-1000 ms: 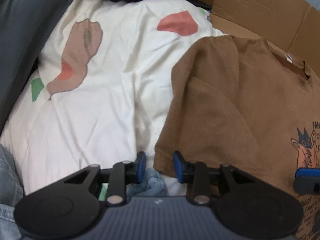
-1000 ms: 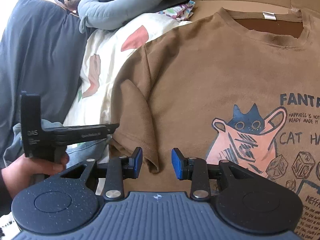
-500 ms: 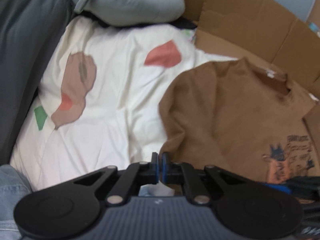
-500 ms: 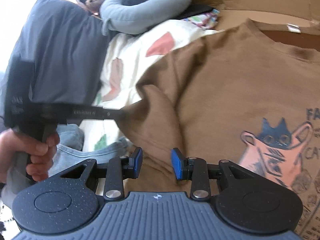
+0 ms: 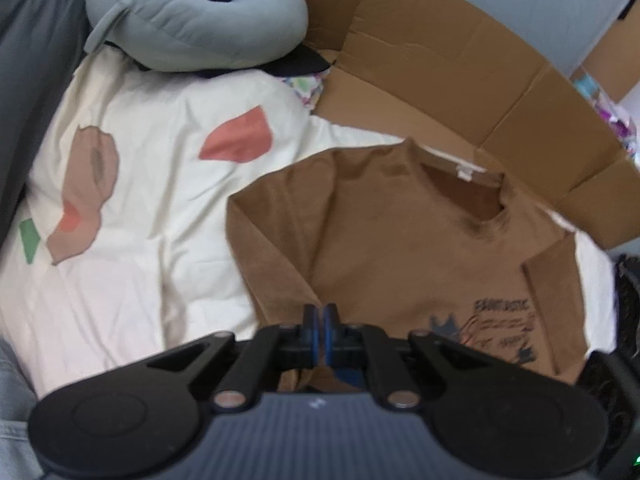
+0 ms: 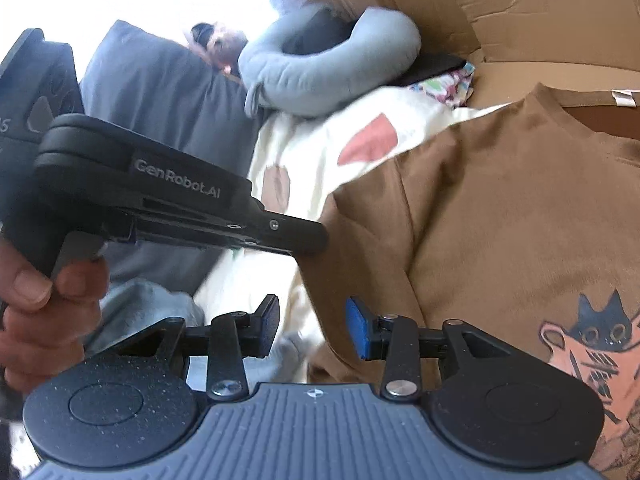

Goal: Fold clothes

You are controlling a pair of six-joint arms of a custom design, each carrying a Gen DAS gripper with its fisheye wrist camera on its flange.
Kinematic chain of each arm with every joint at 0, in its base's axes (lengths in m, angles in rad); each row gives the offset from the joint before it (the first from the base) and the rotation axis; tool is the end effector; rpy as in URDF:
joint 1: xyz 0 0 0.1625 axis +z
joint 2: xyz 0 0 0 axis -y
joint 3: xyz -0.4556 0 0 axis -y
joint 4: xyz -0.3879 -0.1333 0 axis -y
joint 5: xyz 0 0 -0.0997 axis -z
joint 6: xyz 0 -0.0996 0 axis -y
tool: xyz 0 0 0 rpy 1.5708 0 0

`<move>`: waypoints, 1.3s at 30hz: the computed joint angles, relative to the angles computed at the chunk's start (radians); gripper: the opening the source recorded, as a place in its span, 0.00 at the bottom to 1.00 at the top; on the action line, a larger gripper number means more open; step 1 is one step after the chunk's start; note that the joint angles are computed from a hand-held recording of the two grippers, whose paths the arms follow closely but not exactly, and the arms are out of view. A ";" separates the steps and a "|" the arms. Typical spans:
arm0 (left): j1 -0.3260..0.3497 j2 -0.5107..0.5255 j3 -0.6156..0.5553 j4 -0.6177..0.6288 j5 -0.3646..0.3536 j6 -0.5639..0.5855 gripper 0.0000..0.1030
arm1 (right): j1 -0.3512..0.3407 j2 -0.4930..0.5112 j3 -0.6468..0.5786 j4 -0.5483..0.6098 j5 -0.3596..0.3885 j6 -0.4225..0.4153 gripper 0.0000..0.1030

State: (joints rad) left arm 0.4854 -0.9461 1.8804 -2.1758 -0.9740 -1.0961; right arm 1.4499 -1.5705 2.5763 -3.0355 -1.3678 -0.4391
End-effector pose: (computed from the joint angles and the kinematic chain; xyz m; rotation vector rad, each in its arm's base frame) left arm -0.4112 -0.4309 0.1099 0.1161 2.5379 -0.4975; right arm 0.1112 -0.3564 0.2472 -0.5426 2.9336 -0.7534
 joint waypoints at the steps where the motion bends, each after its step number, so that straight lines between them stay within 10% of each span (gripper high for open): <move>1: 0.002 0.005 -0.008 -0.006 -0.004 -0.002 0.03 | -0.002 0.005 -0.004 -0.008 0.009 0.012 0.41; 14: 0.019 0.073 -0.079 -0.081 -0.051 -0.075 0.03 | -0.008 0.089 -0.067 -0.085 -0.032 0.063 0.40; 18: 0.015 0.089 -0.099 -0.070 -0.032 -0.082 0.10 | -0.032 0.100 -0.080 -0.096 -0.031 0.129 0.06; 22: 0.008 0.097 -0.120 -0.022 0.040 -0.065 0.38 | -0.061 0.093 -0.086 -0.093 -0.005 0.165 0.05; 39: 0.122 0.158 -0.162 0.117 0.203 -0.098 0.44 | -0.122 0.061 -0.139 0.009 -0.021 0.124 0.05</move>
State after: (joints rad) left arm 0.6071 -0.7885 1.7180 -2.0583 -0.7713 -1.1946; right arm 1.3282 -1.5093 2.4378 -3.0263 -1.3888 -0.3148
